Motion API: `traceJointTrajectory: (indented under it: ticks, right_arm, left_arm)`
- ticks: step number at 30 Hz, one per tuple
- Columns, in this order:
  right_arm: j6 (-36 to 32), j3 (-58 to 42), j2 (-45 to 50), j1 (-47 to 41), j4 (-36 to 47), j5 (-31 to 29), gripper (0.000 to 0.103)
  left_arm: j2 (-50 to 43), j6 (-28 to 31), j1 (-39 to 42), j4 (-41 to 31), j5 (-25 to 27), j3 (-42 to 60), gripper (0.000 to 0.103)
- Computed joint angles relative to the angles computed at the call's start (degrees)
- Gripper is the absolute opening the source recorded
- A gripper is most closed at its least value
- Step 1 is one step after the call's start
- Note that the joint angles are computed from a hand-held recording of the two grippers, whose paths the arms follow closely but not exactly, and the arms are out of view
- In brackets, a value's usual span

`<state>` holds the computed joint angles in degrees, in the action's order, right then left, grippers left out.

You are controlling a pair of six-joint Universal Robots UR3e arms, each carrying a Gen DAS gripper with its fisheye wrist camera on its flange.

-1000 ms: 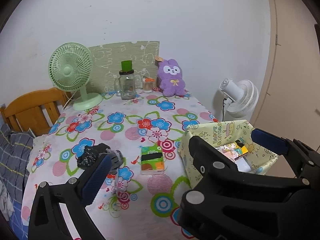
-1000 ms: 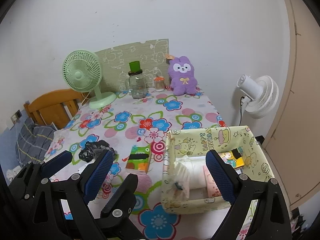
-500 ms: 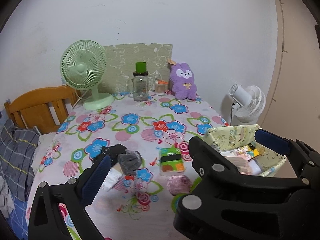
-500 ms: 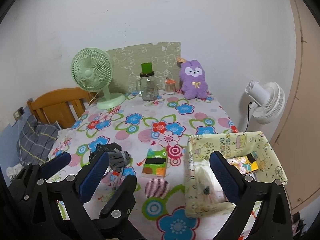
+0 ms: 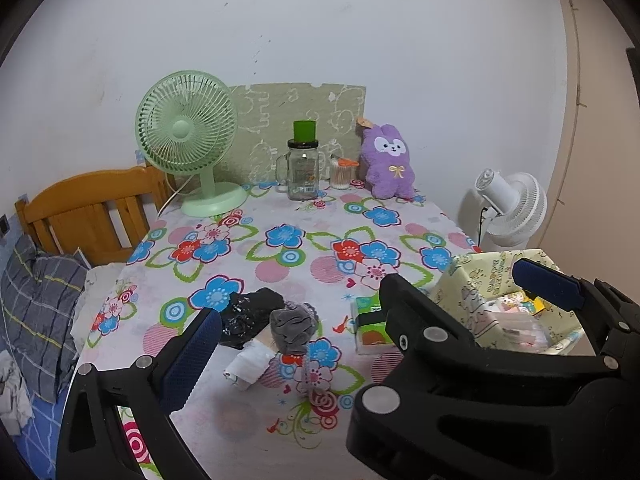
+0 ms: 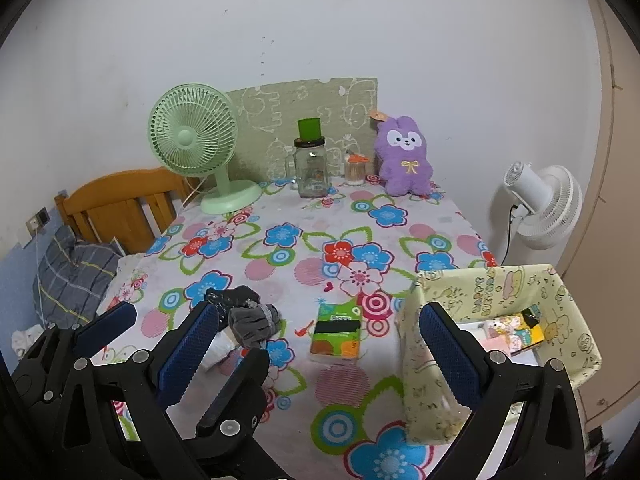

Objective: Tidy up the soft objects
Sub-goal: 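Withdraw both tools from the gift box back over the bed, then approach white cloth with left tool while right tool approaches green tissue pack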

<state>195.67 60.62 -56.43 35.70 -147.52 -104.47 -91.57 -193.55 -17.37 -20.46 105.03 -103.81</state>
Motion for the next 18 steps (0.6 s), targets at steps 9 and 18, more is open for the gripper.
traceJointTrajectory:
  ticks: [9, 18]
  right_arm:
    - [1.0, -9.3, 7.1, 0.5, 4.5, 1.4, 0.102]
    - [1.2, -15.3, 13.6, 1.1, 4.0, 0.5, 0.102]
  left_arm:
    - [0.1, 0.8, 5.2, -1.0, -5.2, -2.2, 0.103]
    - [-1.9, 2.4, 8.5, 3.0, -7.6, -5.0, 0.103]
